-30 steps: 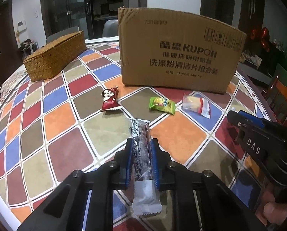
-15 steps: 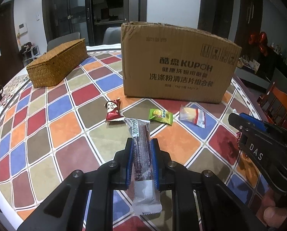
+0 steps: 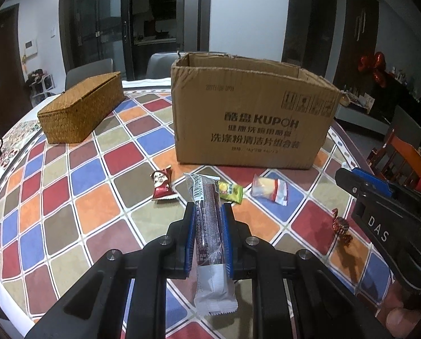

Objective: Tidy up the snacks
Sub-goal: 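Lift and carry the wrapped bar and green candy with both tools over the box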

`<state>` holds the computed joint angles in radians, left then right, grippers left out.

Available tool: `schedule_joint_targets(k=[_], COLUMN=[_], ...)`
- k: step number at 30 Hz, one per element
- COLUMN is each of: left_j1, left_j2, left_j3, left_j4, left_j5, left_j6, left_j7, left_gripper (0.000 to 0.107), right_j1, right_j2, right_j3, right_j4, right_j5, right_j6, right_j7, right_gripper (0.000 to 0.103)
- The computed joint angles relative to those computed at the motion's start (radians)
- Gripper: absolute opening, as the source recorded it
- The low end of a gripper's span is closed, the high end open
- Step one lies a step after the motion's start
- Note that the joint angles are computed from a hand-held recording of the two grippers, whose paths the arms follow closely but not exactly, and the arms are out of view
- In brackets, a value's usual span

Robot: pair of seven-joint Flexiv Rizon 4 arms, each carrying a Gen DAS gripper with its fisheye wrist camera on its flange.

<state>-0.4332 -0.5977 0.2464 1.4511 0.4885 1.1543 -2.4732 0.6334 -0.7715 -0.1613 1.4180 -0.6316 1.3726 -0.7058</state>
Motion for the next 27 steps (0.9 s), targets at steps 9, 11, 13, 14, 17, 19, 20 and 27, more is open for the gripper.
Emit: schedule_joint_targets(k=[9,11,13,14,17,19,20,27], left_j1=[0.014,0.015,0.018,0.020,0.024,0.028,0.029,0.036], left_j2=[0.006,0.006,0.007,0.008,0.008,0.007,0.007,0.005], left_j3=[-0.014,-0.014,-0.013,-0.014,-0.017,-0.021,-0.022,-0.022], left_j4=[-0.018,-0.025,-0.030,-0.033,-0.044,-0.053,-0.057,-0.088], left_j5=[-0.010,-0.010,-0.012,-0.013,-0.019,-0.025,-0.027,-0.035], left_j6=[-0.001,-0.001,0.003,0.005,0.005,0.003,0.000,-0.002], left_j7=[0.038,0.046,0.052,0.057,0.074,0.089,0.096,0.127], left_gripper=[0.019,0.019,0.019,0.019,0.019,0.019,0.019,0.019], right_j1=[0.007,0.007,0.008,0.008,0.009,0.009,0.009,0.004], right_j2=[0.018,0.022,0.024,0.024,0.025,0.024,0.024,0.022], right_j3=[-0.018,-0.019,-0.022,-0.024,-0.026,-0.029,-0.029,-0.029], right_j4=[0.001,-0.001,-0.003,-0.006,-0.017,-0.028,-0.034,-0.063], right_j5=[-0.014,-0.017,-0.022,-0.024,-0.030,-0.034,-0.036,-0.046], right_j6=[0.003,0.003,0.003,0.003,0.001,0.000,-0.003,-0.006], right_j7=[0.021,0.025,0.030,0.032,0.037,0.042,0.043,0.049], right_gripper=[0.020,0.020,0.020,0.020,0.020,0.020,0.020,0.020])
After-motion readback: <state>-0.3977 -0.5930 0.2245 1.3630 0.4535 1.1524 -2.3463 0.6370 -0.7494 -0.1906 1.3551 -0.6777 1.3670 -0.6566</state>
